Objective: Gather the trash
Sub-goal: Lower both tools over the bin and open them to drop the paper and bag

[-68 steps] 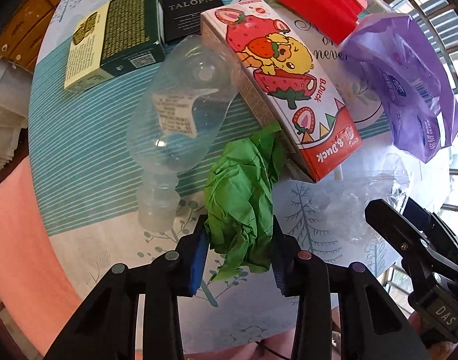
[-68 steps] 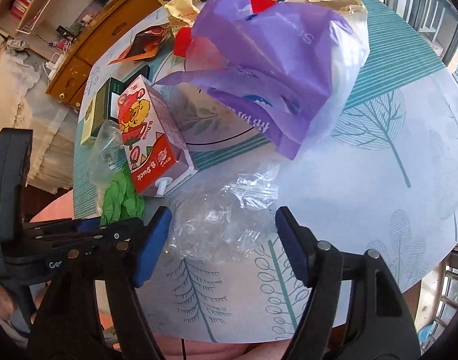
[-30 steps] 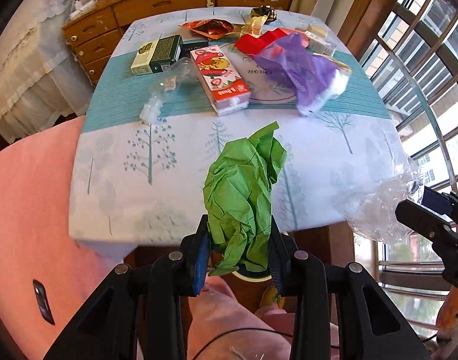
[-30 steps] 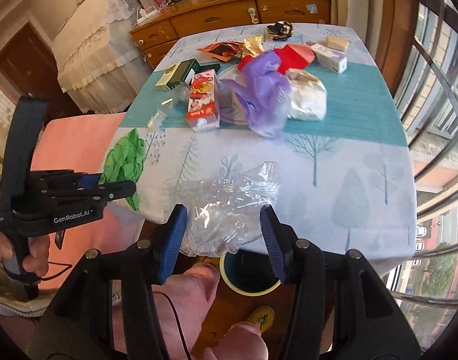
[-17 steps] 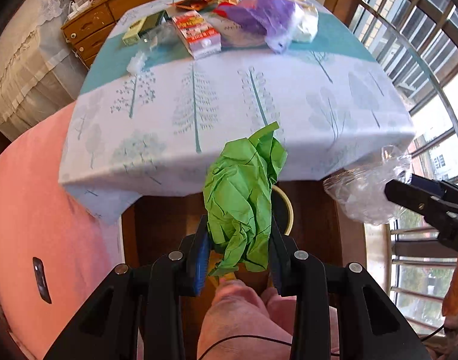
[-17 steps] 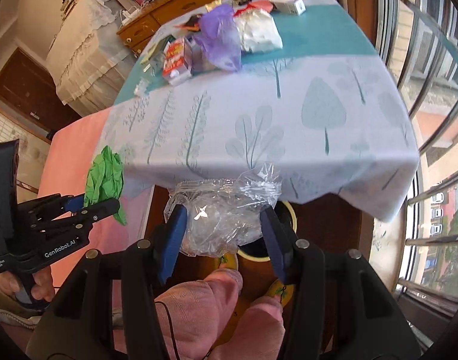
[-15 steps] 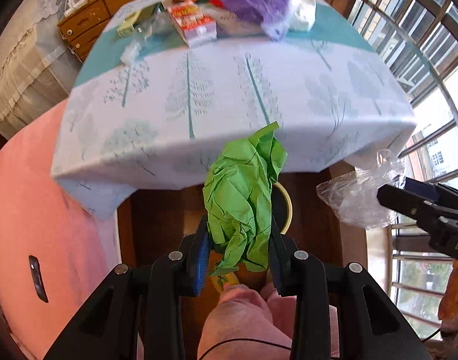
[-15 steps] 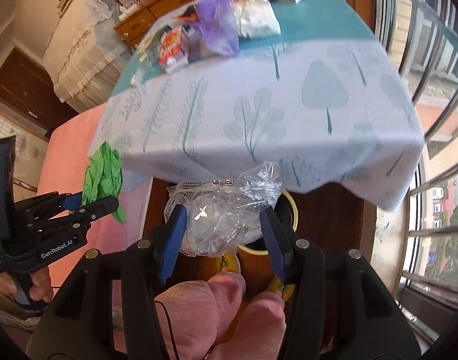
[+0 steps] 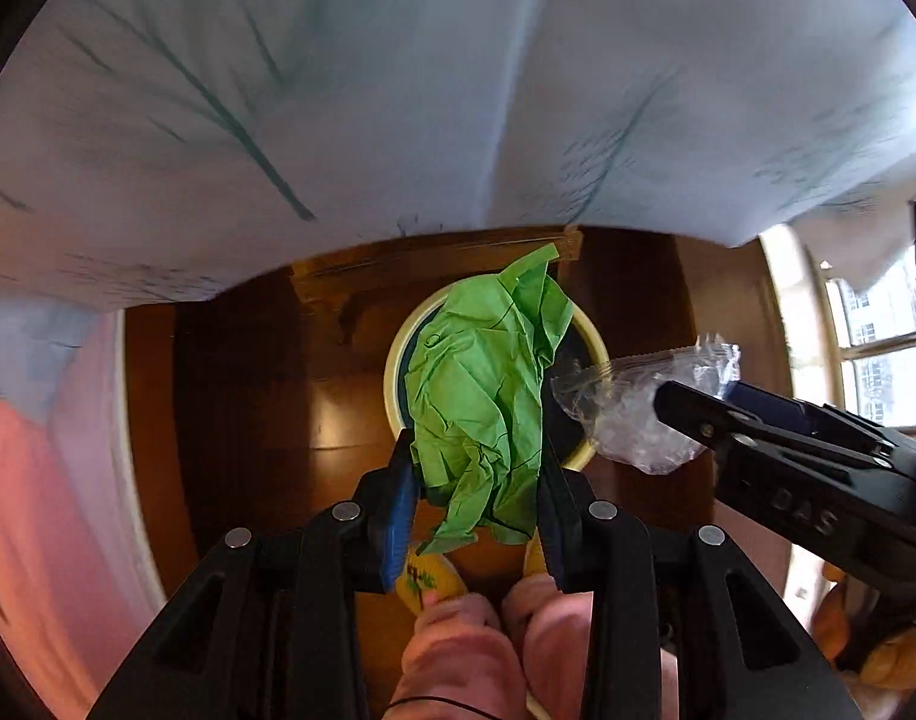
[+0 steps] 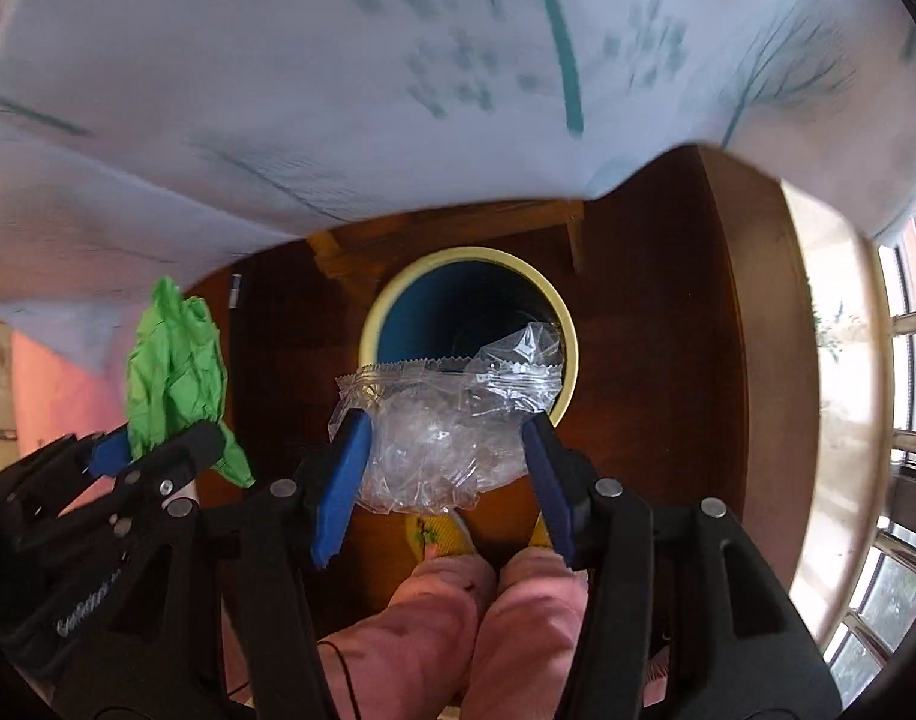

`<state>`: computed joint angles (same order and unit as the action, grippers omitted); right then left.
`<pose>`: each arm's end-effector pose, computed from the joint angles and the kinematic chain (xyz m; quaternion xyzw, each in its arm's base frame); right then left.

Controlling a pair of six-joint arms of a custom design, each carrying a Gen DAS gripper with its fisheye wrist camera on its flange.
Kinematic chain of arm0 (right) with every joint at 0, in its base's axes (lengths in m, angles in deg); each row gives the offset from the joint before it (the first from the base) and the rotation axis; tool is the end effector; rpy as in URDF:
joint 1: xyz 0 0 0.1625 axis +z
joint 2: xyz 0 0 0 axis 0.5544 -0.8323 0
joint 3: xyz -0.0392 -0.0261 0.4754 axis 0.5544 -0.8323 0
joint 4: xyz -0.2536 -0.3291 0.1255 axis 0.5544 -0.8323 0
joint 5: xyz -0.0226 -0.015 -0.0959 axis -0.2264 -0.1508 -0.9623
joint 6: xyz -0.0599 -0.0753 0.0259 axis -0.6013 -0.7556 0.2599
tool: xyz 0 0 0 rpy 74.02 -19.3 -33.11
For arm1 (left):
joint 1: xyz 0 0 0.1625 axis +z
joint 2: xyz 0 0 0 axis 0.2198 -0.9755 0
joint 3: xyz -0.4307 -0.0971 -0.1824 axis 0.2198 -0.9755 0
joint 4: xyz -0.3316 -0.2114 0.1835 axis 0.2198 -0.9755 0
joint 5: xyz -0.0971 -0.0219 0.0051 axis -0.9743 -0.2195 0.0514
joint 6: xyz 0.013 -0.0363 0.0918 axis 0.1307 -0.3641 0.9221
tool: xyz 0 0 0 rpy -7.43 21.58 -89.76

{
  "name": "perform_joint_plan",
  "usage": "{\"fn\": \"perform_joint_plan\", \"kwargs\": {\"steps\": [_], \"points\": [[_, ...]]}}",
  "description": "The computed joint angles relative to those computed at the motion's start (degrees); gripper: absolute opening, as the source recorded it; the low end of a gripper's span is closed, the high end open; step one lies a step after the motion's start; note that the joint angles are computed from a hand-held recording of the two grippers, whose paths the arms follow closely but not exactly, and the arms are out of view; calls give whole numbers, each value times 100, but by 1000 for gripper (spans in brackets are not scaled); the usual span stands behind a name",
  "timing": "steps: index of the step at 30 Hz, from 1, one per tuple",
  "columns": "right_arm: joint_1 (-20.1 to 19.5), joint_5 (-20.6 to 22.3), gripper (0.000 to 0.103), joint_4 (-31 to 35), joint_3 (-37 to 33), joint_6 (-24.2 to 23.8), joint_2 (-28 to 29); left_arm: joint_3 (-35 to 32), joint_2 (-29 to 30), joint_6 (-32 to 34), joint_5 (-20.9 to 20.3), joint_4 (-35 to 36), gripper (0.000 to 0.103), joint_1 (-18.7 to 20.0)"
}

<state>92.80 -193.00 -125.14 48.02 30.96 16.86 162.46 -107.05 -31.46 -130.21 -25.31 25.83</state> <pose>0.3876 -0.3845 0.1932 -0.1293 -0.9501 0.1050 0.2637 -0.2440 -0.4229 0.3134 0.1338 0.9369 -0.0098 0.3229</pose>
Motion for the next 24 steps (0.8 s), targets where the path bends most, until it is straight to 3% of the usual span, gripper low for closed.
{"fn": "perform_joint_plan", "kwargs": {"steps": [4, 7, 8, 15, 18, 24], "points": [[-405, -84, 57, -999, 581, -134, 159, 470, 33, 160, 113, -623, 44, 295], [-678, -43, 67, -1585, 864, -227, 293, 691, 42, 359, 181, -993, 79, 436], [-719, -50, 68, -1690, 931, -256, 312, 740, 42, 421, 196, -1093, 83, 469], [-649, -333, 70, -1943, 972, -359, 297, 619, -23, 397, 268, -1157, 83, 477], [-602, -217, 71, -1816, 891, -310, 174, 438, -26, 229, 234, -1031, 83, 325], [-218, -208, 72, -899, 428, 68, -98, -114, -205, -176, 280, -242, 83, 35]]}}
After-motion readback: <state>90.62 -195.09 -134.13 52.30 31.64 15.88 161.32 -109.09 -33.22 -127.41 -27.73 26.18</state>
